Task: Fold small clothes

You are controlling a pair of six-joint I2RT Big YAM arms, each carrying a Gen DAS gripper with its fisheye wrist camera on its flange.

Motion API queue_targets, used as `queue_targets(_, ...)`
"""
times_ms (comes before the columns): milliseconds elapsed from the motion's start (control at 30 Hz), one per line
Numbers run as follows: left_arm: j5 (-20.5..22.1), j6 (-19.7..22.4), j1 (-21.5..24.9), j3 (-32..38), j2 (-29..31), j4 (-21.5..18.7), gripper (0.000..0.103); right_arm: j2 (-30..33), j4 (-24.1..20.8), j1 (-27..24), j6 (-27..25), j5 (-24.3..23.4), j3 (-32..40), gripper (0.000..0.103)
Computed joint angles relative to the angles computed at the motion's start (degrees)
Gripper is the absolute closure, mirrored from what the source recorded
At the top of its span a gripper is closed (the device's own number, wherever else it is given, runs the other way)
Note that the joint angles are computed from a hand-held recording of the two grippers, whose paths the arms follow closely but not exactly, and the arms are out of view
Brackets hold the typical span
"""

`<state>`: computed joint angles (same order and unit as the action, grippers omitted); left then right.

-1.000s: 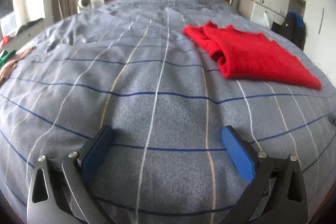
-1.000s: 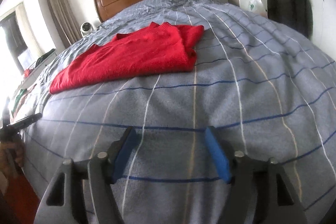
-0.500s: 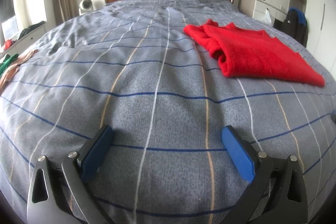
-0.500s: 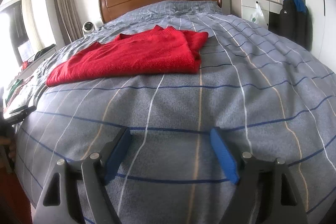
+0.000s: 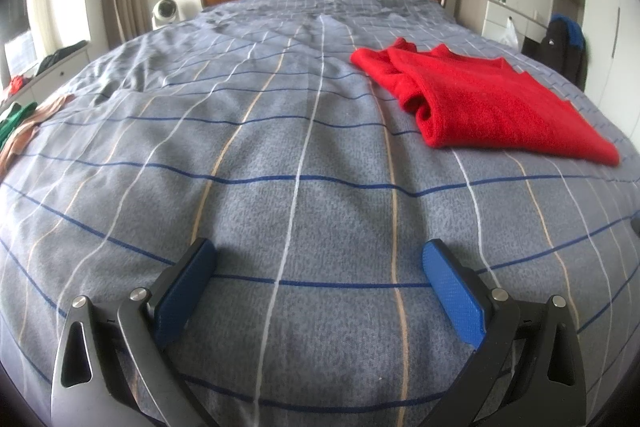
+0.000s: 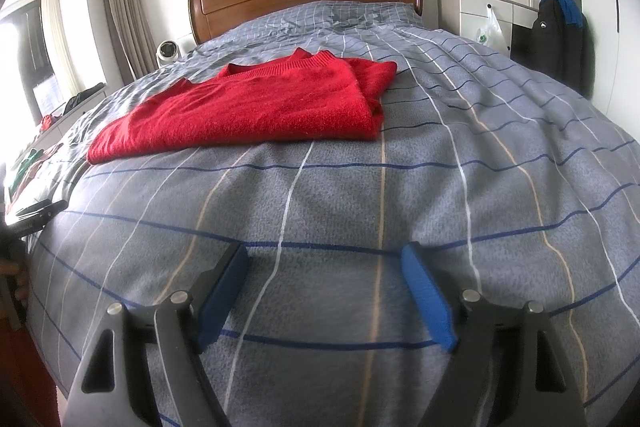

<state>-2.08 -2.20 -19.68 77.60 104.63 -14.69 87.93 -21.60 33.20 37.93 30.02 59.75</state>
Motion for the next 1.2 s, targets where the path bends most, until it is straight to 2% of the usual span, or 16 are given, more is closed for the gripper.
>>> queue_targets(167, -0.01, 0.04, 0.01, -0.06, -0.07, 0.01, 0.000, 0.05, -0.40, 0.01, 0.02, -0.02, 0.20, 0.024)
queue_targets(300, -0.07, 0.02, 0.01, -0.21, -0.21, 0.08, 0.000, -0.60, -5.62, -0.56, 0.76, -2.18, 2.79, 0.024)
queue_targets(400, -0.16, 0.00, -0.02, -0.30, -0.32, 0.07, 0.000, -3.61, -2.26, -3.69, 1.13, -7.87, 2.62, 0.024)
queue_targets(467, -0.18, -0.01, -0.02, -0.30, -0.33, 0.05, 0.000, -3.90, -3.92, -7.60, 0.81, -10.47, 5.95, 0.024)
queue_targets(567, -0.14, -0.03, -0.01, -0.32, -0.36, 0.11, 0.000, -0.99, -8.99, -13.82, 2.39, -15.31, 13.33, 0.024)
queue_targets(667, -0.19, -0.05, -0.05, -0.38, -0.37, 0.17, 0.000, 4.92, -13.82, -18.69, 3.13, -20.77, 20.88, 0.024)
queue_targets(767, -0.25, 0.02, -0.04, -0.36, -0.36, 0.20, 0.000, 11.35, -16.43, -21.46, 4.95, -29.29, 26.52, 0.025)
queue_targets(867, -0.10, -0.01, -0.02, -0.39, -0.39, 0.14, 0.000, 16.39, -17.26, -22.13, 7.14, -33.67, 29.73, 0.032)
queue_targets(900, -0.11, -0.01, -0.03, -0.38, -0.38, 0.11, 0.000, 17.78, -18.19, -22.04, 7.28, -34.04, 30.84, 0.039)
queue_targets(933, -0.10, -0.02, -0.03, -0.39, -0.40, 0.09, 0.000, 18.85, -19.56, -21.57, 6.88, -34.02, 31.81, 0.063)
queue_targets(967, -0.14, -0.03, -0.05, -0.43, -0.40, 0.14, 0.000, 19.47, -20.89, -21.26, 6.28, -33.53, 32.79, 0.080)
queue_targets(1000, -0.21, -0.02, -0.07, -0.47, -0.40, 0.18, 0.000, 19.73, -22.37, -20.71, 6.04, -31.87, 33.94, 0.093)
queue_targets(1100, -0.50, 0.06, -0.14, -0.37, -0.38, -0.01, 0.000, 19.73, -25.20, -18.41, 3.81, -27.85, 38.99, 0.093)
queue_targets(1200, -0.85, 0.22, -0.14, 0.06, -0.27, -0.59, 0.000, 21.44, -27.41, -16.07, 1.22, -28.86, 46.80, 0.093)
